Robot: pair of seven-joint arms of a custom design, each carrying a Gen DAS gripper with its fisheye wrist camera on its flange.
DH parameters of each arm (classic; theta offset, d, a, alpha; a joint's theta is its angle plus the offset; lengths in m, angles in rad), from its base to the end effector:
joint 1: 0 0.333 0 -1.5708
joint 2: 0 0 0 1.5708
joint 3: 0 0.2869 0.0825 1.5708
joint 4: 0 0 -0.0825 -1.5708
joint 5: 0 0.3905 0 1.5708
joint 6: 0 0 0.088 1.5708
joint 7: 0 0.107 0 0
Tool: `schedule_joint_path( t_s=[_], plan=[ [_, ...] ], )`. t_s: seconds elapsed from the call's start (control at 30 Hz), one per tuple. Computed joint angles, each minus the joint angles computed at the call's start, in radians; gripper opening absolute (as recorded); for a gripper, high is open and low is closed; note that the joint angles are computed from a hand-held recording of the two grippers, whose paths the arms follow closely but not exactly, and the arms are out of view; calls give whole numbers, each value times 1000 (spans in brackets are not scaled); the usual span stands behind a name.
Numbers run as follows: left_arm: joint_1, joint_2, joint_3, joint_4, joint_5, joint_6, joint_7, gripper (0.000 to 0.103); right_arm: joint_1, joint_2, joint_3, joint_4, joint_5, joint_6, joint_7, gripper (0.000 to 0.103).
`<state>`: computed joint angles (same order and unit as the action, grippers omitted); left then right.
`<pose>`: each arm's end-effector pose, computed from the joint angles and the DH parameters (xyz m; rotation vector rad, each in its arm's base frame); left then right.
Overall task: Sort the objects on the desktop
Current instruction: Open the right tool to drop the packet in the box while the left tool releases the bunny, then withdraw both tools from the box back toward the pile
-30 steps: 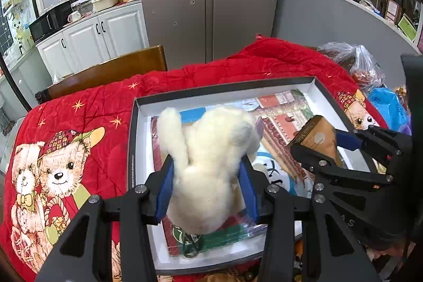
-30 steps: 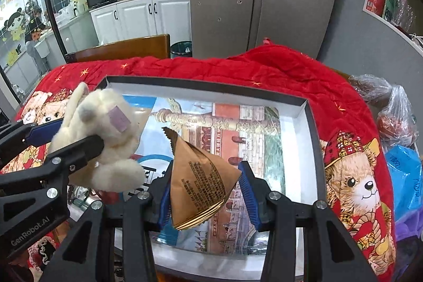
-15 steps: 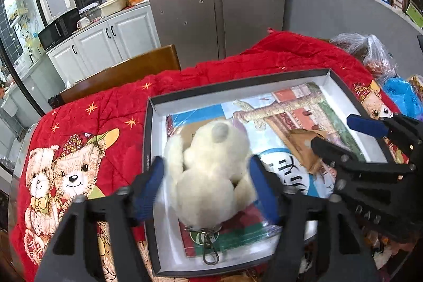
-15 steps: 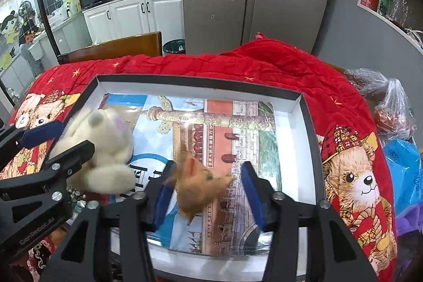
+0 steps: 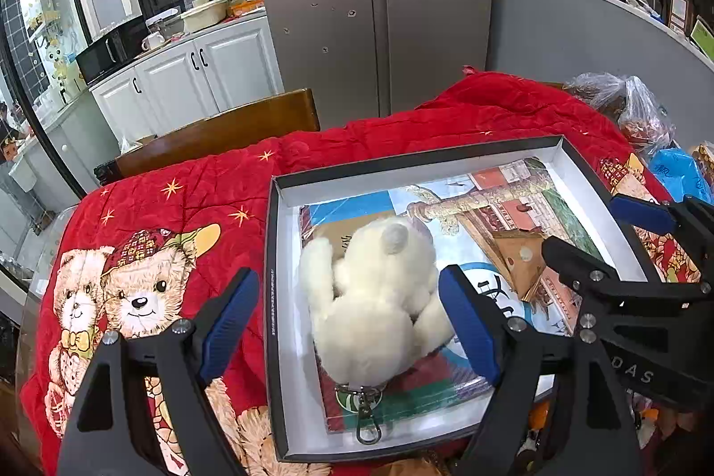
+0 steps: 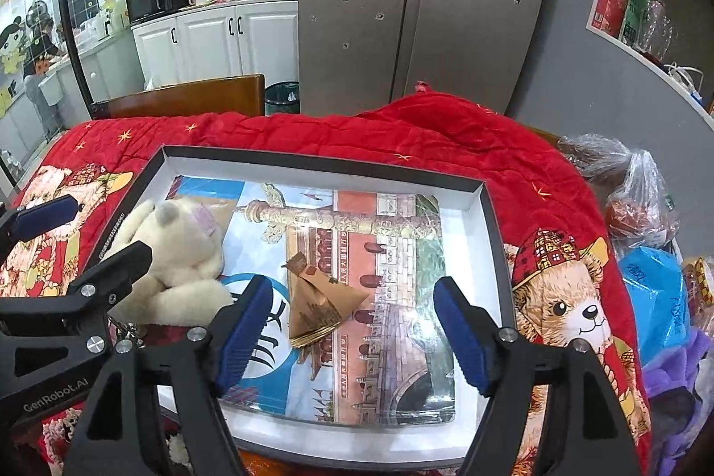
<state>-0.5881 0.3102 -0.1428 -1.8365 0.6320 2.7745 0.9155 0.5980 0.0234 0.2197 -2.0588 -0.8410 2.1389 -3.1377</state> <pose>0.4850 -0.4597 0.3986 -1.2488 2.2973 -0.7859 0.4141 0.3944 0.4095 -1.5798 2.1555 -0.8792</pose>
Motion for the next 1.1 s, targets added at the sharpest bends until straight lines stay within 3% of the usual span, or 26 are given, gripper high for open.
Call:
schedule_joint_path(
  t_s=[0.2, 0.4, 0.57, 0.63, 0.73, 0.83, 1.1],
  plan=[
    [2, -52, -5, -38, 13, 18, -24, 84, 6, -19, 7, 0, -15, -21, 8, 77],
    [48, -252, -59, -199, 40, 86, -89, 86, 26, -112, 52, -16, -44, -95, 65, 79],
    [103, -483, -115, -362, 46, 135, -143, 94, 72, -151, 129, 59, -80, -275, 78, 80],
    [120, -582, -131, -429, 26, 156, -141, 102, 99, -151, 160, 100, -102, -354, 90, 80],
    [157, -720, -172, -509, 14, 145, -149, 103, 144, -130, 197, 174, -137, -472, 89, 83],
    [134, -846, -163, -598, -62, 134, -102, 103, 196, -103, 220, 238, -168, -552, 101, 89],
    [77, -1163, -159, -885, -215, 98, -62, 103, 359, -4, 250, 338, -212, -730, 178, 89]
  ],
)
